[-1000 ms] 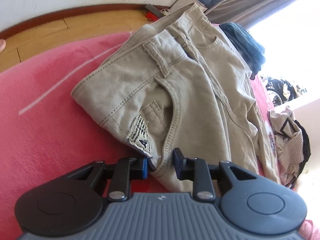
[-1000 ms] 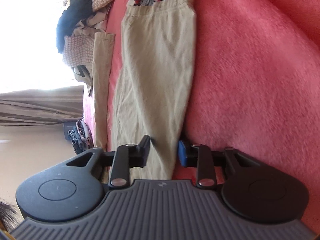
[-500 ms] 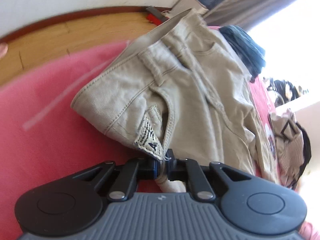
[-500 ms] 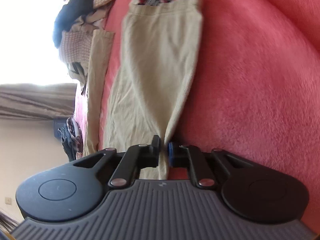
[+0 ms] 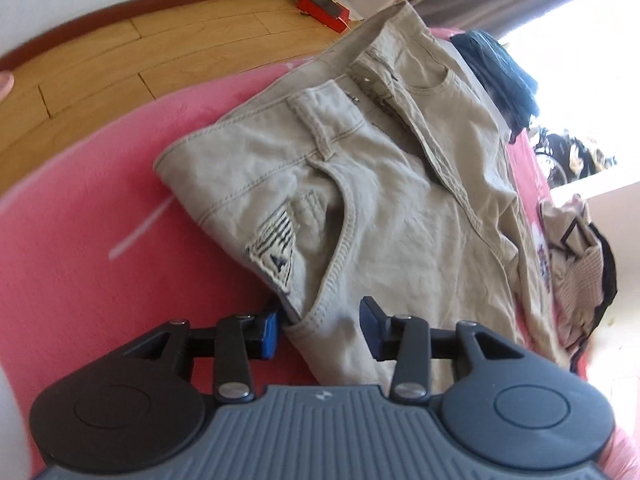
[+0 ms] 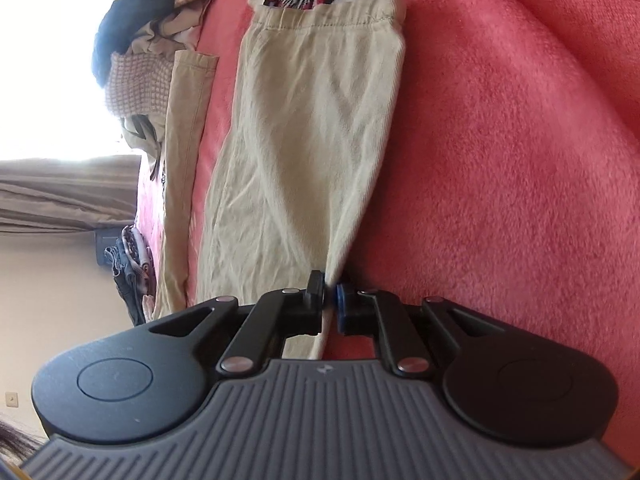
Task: Fold clothes
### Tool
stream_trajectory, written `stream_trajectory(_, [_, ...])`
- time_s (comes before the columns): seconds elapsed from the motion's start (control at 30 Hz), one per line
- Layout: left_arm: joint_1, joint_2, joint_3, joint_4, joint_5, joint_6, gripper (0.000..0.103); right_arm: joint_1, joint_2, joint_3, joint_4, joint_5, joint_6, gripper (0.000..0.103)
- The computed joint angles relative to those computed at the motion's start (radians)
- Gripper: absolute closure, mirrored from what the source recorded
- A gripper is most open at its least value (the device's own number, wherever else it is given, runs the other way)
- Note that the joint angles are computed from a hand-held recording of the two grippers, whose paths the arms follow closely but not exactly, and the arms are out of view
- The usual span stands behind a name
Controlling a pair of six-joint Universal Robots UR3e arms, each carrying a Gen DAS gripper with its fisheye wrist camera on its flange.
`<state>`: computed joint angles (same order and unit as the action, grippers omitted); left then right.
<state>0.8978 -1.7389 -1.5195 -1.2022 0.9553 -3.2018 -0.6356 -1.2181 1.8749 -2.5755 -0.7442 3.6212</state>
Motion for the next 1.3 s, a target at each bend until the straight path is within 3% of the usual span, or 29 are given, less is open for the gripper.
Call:
stream_trajectory(0.1, [-0.022, 0.005, -0.055, 0.093, 0.029, -0.051, 0.07, 0.015, 0.018, -0.011, -0.03, -0.019, 0.022, 0.097])
stream_trajectory(0.13, [-0.027, 0.013, -0.065, 0.115, 0.044, -0.067, 0.084, 0.025, 0.023, -0.016, -0.051, -0.035, 0.037, 0.098])
stream_trajectory(0.17, [-0.035, 0.014, -0.06, 0.122, 0.058, -0.074, 0.088, 0.036, 0.029, -0.021, -0.071, -0.051, 0.051, 0.098])
stream_trajectory(0.27, [-0.053, 0.041, -0.04, 0.108, 0.102, -0.065, 0.092, 0.084, -0.009, -0.036, -0.087, -0.152, 0.038, 0.102])
stream_trajectory(0.43, [-0.049, 0.078, 0.042, -0.012, 0.143, 0.009, 0.092, 0.133, -0.16, -0.027, 0.025, -0.297, 0.018, 0.103])
stream_trajectory(0.6, [-0.042, 0.091, 0.072, -0.098, 0.185, 0.07, 0.092, 0.101, -0.278, 0.023, 0.187, -0.322, -0.059, 0.103])
stream_trajectory(0.8, [-0.1, 0.002, 0.085, -0.045, 0.24, 0.109, 0.09, 0.075, -0.283, 0.117, 0.143, -0.311, -0.074, 0.102])
stream_trajectory(0.97, [-0.125, -0.028, 0.203, -0.155, 0.287, 0.213, 0.072, -0.008, -0.332, 0.105, 0.242, -0.237, -0.176, 0.095])
stream_trajectory(1.03, [-0.124, -0.027, 0.241, -0.194, 0.308, 0.238, 0.07, -0.067, -0.358, 0.127, 0.219, -0.21, -0.141, 0.074])
stream_trajectory(1.07, [-0.12, -0.022, 0.253, -0.205, 0.314, 0.251, 0.07, -0.089, -0.355, 0.14, 0.182, -0.206, -0.113, 0.071])
stream_trajectory(1.3, [-0.106, -0.056, 0.428, -0.282, 0.322, 0.32, 0.071, -0.162, -0.197, 0.167, -0.092, -0.169, 0.069, 0.071])
